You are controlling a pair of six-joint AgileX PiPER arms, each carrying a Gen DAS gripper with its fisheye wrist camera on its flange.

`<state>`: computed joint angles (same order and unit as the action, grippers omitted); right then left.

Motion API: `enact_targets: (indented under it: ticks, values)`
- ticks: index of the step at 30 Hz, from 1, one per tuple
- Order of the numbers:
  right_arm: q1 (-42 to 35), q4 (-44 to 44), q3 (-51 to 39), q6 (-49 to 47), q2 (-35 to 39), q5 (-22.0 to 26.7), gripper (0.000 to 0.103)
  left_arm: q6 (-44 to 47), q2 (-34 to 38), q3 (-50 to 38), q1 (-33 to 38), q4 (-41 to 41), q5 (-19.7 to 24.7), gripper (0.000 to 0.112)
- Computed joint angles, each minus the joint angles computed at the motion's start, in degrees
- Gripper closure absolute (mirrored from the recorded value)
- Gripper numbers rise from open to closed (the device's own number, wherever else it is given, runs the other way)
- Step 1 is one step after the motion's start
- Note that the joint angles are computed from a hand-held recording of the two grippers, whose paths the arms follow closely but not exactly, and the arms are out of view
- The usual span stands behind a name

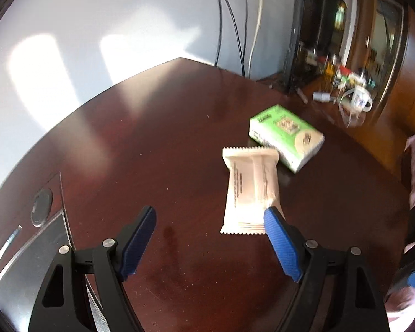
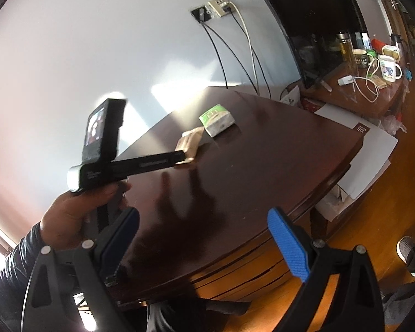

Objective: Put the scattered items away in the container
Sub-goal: 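Grasp the beige pastry with left gripper while right gripper grasps the green tissue pack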

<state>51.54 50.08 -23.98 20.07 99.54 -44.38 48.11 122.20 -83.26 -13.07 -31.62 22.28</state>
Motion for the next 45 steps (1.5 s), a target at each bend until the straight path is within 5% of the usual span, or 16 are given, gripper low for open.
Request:
enact_targets:
  ticks: [8, 23, 24, 28, 37, 45]
  values:
    - [0.31, 0.0, -0.87, -0.21, 0.69, 0.68, 0.005, 1.37, 2.43, -4.53, -1.8, -1.21, 2.67, 0.031]
    - [-1.58, -3.75, -1.06, 3.69, 2.86, 1.34, 0.005, -8.27, 5.15, -5.85, -4.52, 7.04, -1.02, 0.031]
    - [-1.63, -3.86, -1.15, 3.84, 3.02, 1.43, 0.005, -8.0, 4.94, -5.26, -4.64, 6.9, -1.87, 0.032]
    - [-1.55, -3.85, -1.39, 4.07, 3.54, 1.61, 0.005, -0.16, 4.73, -5.12, -4.13, -0.8, -0.06, 0.067]
    - [-2.82, -3.37, -1.75, 2.42, 3.27, 2.28, 0.005, 8.91, 4.48, -4.47, -2.53, -8.46, 1.74, 0.074]
    - [-12.17, 1.69, -6.19, -15.02, -0.78, 8.64, 0.005, 17.65, 2.87, -2.67, 1.34, -16.96, 3.7, 0.075]
